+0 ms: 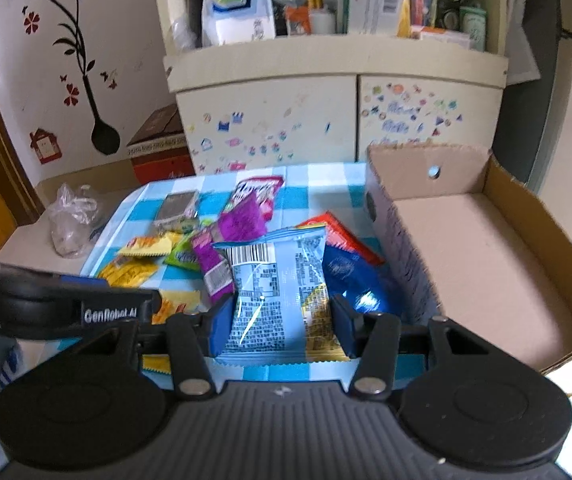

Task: Organize snacks
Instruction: 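Lift both held packets and carry them toward the cardboard box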

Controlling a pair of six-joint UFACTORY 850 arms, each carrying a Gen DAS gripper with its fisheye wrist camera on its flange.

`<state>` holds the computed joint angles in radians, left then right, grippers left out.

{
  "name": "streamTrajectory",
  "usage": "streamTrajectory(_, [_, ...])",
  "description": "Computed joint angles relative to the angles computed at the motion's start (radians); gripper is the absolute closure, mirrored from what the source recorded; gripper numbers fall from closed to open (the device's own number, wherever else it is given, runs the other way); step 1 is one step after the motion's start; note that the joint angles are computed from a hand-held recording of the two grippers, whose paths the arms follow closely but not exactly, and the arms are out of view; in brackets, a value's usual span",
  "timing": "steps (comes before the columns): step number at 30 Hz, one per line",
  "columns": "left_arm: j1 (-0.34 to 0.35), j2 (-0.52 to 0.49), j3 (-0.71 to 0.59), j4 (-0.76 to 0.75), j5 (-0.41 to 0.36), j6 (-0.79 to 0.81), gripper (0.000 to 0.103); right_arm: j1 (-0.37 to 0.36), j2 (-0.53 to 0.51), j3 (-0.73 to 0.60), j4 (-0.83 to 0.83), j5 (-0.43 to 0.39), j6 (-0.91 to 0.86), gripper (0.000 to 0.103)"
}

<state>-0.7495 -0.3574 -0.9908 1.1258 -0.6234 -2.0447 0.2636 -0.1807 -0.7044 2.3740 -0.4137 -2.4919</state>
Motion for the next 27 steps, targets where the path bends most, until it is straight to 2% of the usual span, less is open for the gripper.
streamTrajectory(3, [0.012, 0.027, 0.027, 0.038, 0.021, -0.057, 0.052, -0.021, 0.017, -0.005, -0.032, -0.004, 0.037, 0.051])
streamTrajectory(8, [0.030, 0.076, 0.069, 0.088, 0.042, -0.153, 0.052, -0.071, 0.020, -0.043, -0.214, -0.019, 0.243, 0.051])
streamTrajectory(11, [0.034, 0.097, 0.083, 0.117, 0.045, -0.181, 0.052, -0.094, 0.020, -0.068, -0.289, -0.025, 0.312, 0.051])
streamTrajectory(13, [0.042, 0.108, 0.092, 0.133, 0.074, -0.175, 0.052, -0.108, 0.022, -0.084, -0.330, -0.029, 0.333, 0.051])
streamTrajectory(14, [0.044, 0.107, 0.094, 0.132, 0.077, -0.183, 0.049, -0.114, 0.023, -0.089, -0.338, -0.031, 0.332, 0.051])
streamTrajectory(16, [0.049, 0.089, 0.090, 0.111, 0.076, -0.183, 0.030, -0.122, 0.019, -0.098, -0.346, -0.034, 0.331, 0.051])
streamTrajectory(22, [0.084, -0.017, 0.039, -0.023, 0.151, -0.071, 0.020, -0.137, -0.016, -0.122, -0.407, -0.052, 0.470, 0.051])
streamTrajectory(23, [0.084, -0.035, 0.027, -0.041, 0.152, -0.049, 0.018, -0.137, -0.018, -0.125, -0.415, -0.055, 0.487, 0.051])
streamTrajectory(25, [0.079, -0.073, -0.002, -0.064, 0.145, 0.006, 0.008, -0.141, -0.021, -0.127, -0.424, -0.068, 0.506, 0.051])
streamTrajectory(27, [0.072, -0.106, -0.028, -0.093, 0.116, 0.056, 0.006, -0.141, -0.023, -0.127, -0.430, -0.073, 0.514, 0.051])
